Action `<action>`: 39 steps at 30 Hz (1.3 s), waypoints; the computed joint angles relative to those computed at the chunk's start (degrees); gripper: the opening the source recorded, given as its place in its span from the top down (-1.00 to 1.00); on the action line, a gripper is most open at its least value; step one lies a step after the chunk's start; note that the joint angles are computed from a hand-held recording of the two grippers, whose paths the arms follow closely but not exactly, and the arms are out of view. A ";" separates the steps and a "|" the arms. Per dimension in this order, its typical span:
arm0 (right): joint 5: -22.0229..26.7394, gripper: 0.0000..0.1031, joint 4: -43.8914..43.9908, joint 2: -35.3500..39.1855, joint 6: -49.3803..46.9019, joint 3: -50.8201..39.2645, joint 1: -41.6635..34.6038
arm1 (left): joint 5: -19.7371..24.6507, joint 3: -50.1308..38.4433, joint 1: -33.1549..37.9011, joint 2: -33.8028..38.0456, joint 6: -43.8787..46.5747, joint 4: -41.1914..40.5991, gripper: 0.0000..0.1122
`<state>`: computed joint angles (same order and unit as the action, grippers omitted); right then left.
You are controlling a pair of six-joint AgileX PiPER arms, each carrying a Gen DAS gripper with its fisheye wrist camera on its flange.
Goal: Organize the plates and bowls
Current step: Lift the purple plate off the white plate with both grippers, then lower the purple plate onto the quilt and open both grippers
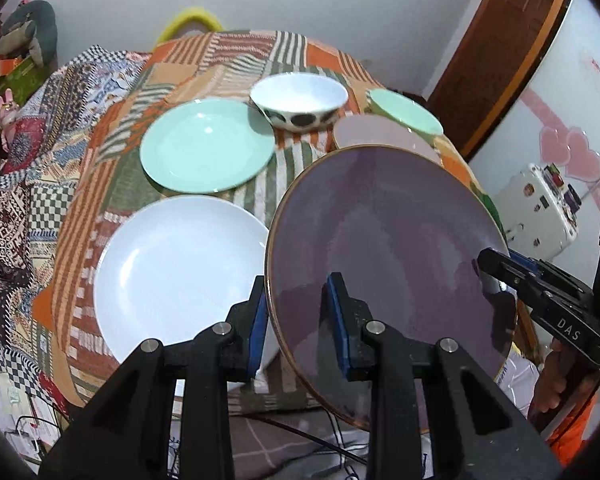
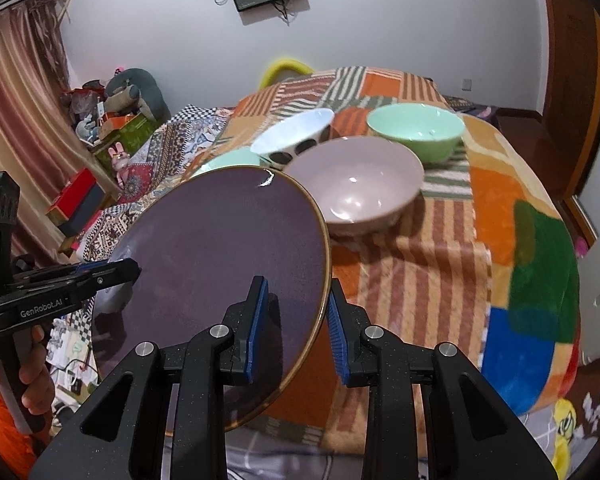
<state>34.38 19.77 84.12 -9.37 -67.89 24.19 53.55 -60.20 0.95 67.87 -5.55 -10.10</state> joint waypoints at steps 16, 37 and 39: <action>1.77 0.47 4.74 -0.74 -5.10 5.78 -5.15 | -0.73 0.55 -5.71 7.48 -3.12 1.09 0.48; 4.64 0.47 5.46 4.15 -4.94 4.18 -8.41 | -2.03 -3.79 -6.55 19.98 -1.67 -1.00 0.47; 4.95 0.47 5.35 4.42 -4.82 3.86 -8.63 | -2.18 -4.20 -6.67 20.48 -1.58 -0.96 0.47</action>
<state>39.32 25.12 88.54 -14.19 -64.03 15.56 51.37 -64.41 -5.72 88.36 -7.13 -11.06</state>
